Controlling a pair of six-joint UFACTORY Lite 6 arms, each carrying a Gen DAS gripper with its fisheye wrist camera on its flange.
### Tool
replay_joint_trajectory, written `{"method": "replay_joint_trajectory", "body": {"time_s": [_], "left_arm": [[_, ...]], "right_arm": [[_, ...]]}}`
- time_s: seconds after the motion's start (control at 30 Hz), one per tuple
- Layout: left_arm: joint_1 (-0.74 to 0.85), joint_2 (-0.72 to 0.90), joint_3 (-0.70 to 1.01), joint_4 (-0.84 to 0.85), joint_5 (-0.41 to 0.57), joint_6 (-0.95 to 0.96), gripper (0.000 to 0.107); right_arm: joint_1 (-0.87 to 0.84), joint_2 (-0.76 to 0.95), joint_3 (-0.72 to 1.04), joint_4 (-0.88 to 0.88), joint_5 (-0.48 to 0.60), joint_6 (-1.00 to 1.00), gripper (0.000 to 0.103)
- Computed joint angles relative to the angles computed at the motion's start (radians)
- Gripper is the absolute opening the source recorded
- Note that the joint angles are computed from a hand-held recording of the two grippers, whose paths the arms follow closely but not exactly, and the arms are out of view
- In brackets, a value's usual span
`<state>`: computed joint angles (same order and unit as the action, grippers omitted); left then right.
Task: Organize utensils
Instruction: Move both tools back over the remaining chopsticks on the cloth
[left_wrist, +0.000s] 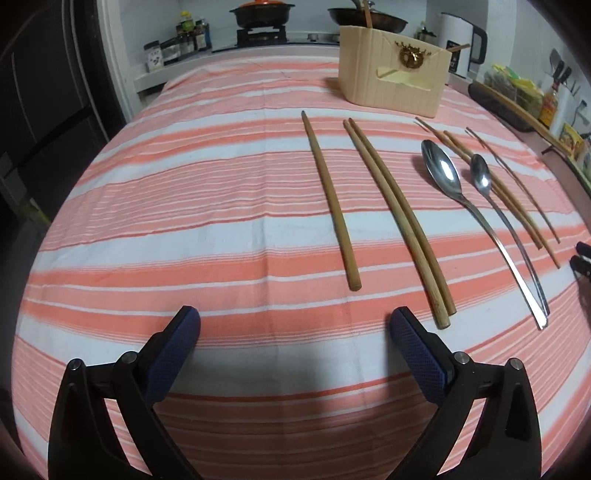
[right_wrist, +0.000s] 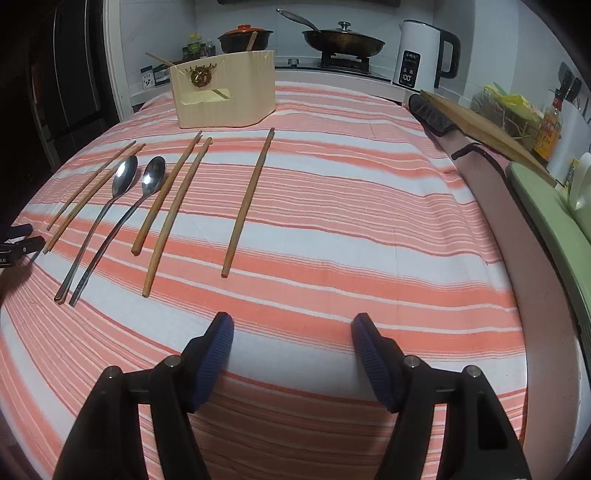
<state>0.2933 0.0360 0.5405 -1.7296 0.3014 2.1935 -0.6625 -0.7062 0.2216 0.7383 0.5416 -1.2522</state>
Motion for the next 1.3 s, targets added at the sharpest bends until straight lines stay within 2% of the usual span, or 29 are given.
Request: {"method": "replay_joint_trajectory", "body": {"time_s": [0.23,0.33,0.5,0.73,0.8,0.9,1.03,1.13,1.2,1.3], "left_arm": [[0.002,0.000,0.001,0.010,0.003,-0.010,0.103],[0.004,-0.001,0.000,0.011,0.005,-0.009,0.103],[0.003,-0.001,0.001,0.018,0.005,-0.018,0.103],[0.004,0.000,0.001,0.018,0.005,-0.017,0.103],[0.005,0.000,0.002,0.021,0.005,-0.019,0.103],[0.005,0.006,0.017,0.095,0.005,-0.085,0.103],[-0.025,0.013,0.060,0.342,-0.014,-0.340,0.102],[-0.056,0.020,0.071,0.301,-0.032,-0.328,0.096],[-0.075,0.023,0.077,0.245,-0.038,-0.293,0.088],[-0.095,0.025,0.080,0.157,-0.038,-0.228,0.068]], "right_arm": [[0.010,-0.018,-0.008,-0.014,-0.003,0.018,0.069],[0.052,-0.084,-0.030,-0.080,-0.023,0.101,0.069],[0.130,-0.085,-0.024,-0.078,0.015,0.149,0.066],[0.362,0.062,0.038,-0.145,-0.152,0.361,0.055],[0.387,0.128,0.065,-0.109,-0.193,0.343,0.054],[0.389,0.191,0.086,0.013,-0.230,0.227,0.056],[0.402,0.191,0.081,0.013,-0.244,0.238,0.056],[0.408,0.190,0.079,0.008,-0.248,0.248,0.056],[0.411,0.189,0.078,-0.001,-0.252,0.256,0.056],[0.405,0.191,0.079,0.010,-0.248,0.241,0.056]]}}
